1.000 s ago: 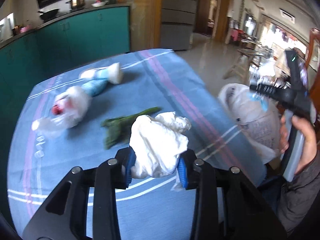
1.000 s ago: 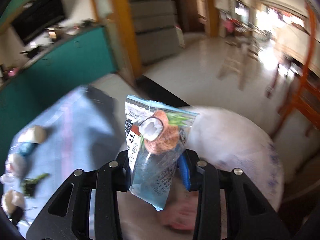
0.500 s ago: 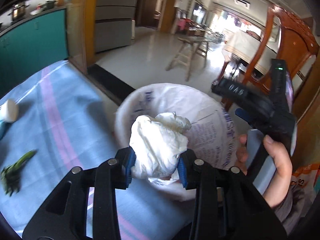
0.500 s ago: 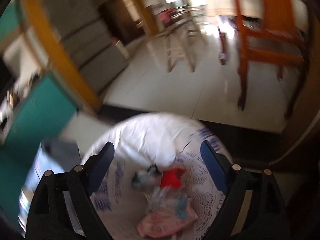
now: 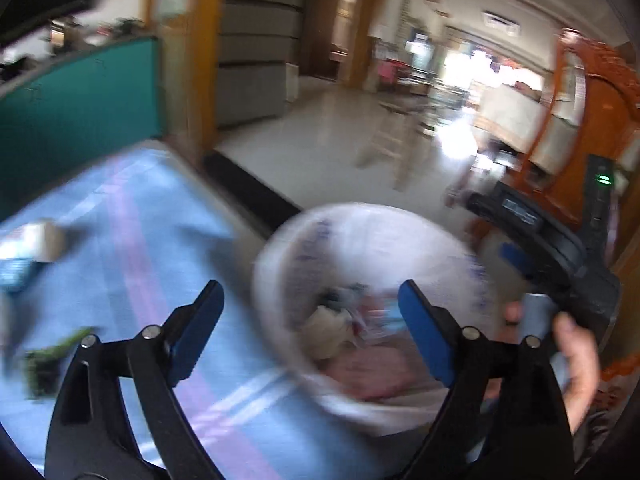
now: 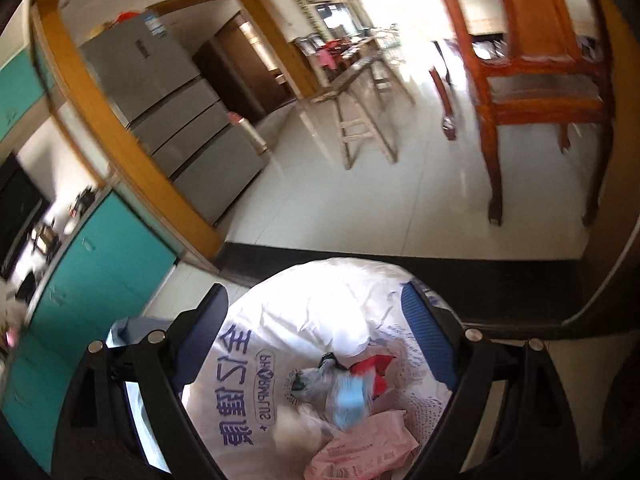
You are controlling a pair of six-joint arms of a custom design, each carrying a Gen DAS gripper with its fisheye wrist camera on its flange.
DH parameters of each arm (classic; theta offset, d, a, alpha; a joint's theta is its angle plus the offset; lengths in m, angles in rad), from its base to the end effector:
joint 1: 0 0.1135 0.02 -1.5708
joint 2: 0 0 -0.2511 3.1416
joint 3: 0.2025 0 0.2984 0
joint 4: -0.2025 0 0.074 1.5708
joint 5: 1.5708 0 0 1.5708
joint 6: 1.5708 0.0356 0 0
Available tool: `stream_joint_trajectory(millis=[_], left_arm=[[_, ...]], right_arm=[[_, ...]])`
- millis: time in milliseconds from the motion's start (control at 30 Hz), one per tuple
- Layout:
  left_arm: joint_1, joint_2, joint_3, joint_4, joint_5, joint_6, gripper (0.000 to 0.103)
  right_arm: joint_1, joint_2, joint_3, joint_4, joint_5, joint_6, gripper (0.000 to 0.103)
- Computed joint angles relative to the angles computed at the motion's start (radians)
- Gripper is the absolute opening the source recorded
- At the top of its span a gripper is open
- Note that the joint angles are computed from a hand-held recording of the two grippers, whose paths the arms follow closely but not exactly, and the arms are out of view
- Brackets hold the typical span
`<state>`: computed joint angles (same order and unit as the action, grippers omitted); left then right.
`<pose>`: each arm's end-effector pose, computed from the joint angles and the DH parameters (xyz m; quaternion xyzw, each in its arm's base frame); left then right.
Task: Collect trash
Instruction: 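Carry the packet and tissue to the bin and release both, then grasp the white plastic bag with the left tool while the right grasps the paper cup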
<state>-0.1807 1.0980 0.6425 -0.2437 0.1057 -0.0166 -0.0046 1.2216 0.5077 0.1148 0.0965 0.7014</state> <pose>0.2731 -0.0537 0.1920 0.0964 0.9004 -0.0892 0.4148 0.2847 -0.0047 0.1417 0.3265 0.8210 0.1191 0.4530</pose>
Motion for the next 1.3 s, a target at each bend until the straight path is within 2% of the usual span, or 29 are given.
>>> stream_joint_trajectory(millis=[100, 200, 333, 400, 433, 533, 567, 667, 733, 800, 833, 900, 1000, 1067, 1200, 1300], left_arm=[[0.122, -0.064, -0.023, -0.019, -0.102, 0.049, 0.091], [0.316, -0.039, -0.001, -0.003, -0.156, 0.109, 0.092], [0.575, 0.126, 0.128, -0.031, -0.064, 0.134, 0.093], [0.651, 0.238, 0.200, -0.042, -0.042, 0.142, 0.092], [0.674, 0.283, 0.225, -0.049, -0.038, 0.150, 0.090], [0.737, 0.358, 0.252, -0.068, 0.016, 0.200, 0.064], [0.751, 0.354, 0.242, -0.071, 0.022, 0.208, 0.055], [0.786, 0.351, 0.229, -0.066, 0.058, 0.247, 0.038], [0.833, 0.288, 0.194, -0.100, 0.124, 0.286, 0.034], [0.880, 0.214, 0.153, -0.153, 0.175, 0.325, 0.033], [0.914, 0.162, 0.122, -0.194, 0.209, 0.364, 0.033], [0.955, 0.089, 0.075, -0.236, 0.238, 0.416, 0.034], [1.014, 0.012, 0.036, -0.311, 0.264, 0.474, 0.036], [1.047, -0.005, 0.030, -0.353, 0.286, 0.508, 0.038], [1.073, -0.013, 0.012, -0.353, 0.267, 0.547, 0.041], [1.088, -0.001, 0.021, -0.358, 0.269, 0.557, 0.044]], right_arm=[[0.068, 0.045, 0.044, -0.007, 0.013, -0.081, 0.087], [0.135, 0.096, 0.088, -0.021, 0.015, -0.144, 0.087], [0.218, 0.164, 0.152, -0.024, -0.016, -0.192, 0.087], [0.264, 0.198, 0.188, -0.014, -0.025, -0.216, 0.087], [0.299, 0.216, 0.211, -0.015, -0.010, -0.230, 0.087], [0.397, 0.287, 0.293, -0.021, 0.030, -0.290, 0.086], [0.416, 0.308, 0.310, -0.016, 0.019, -0.309, 0.086], [0.484, 0.368, 0.364, -0.020, -0.013, -0.362, 0.086], [0.519, 0.405, 0.412, -0.038, -0.057, -0.380, 0.086], [0.539, 0.452, 0.475, -0.062, -0.127, -0.377, 0.086], [0.547, 0.488, 0.523, -0.083, -0.182, -0.368, 0.086], [0.579, 0.604, 0.706, -0.176, -0.268, -0.377, 0.087], [0.647, 0.756, 0.942, -0.241, -0.224, -0.461, 0.087], [0.670, 0.855, 1.088, -0.276, -0.241, -0.483, 0.091], [0.672, 1.077, 1.384, -0.356, -0.352, -0.408, 0.092], [0.667, 1.253, 1.641, -0.504, -0.444, -0.399, 0.092]])
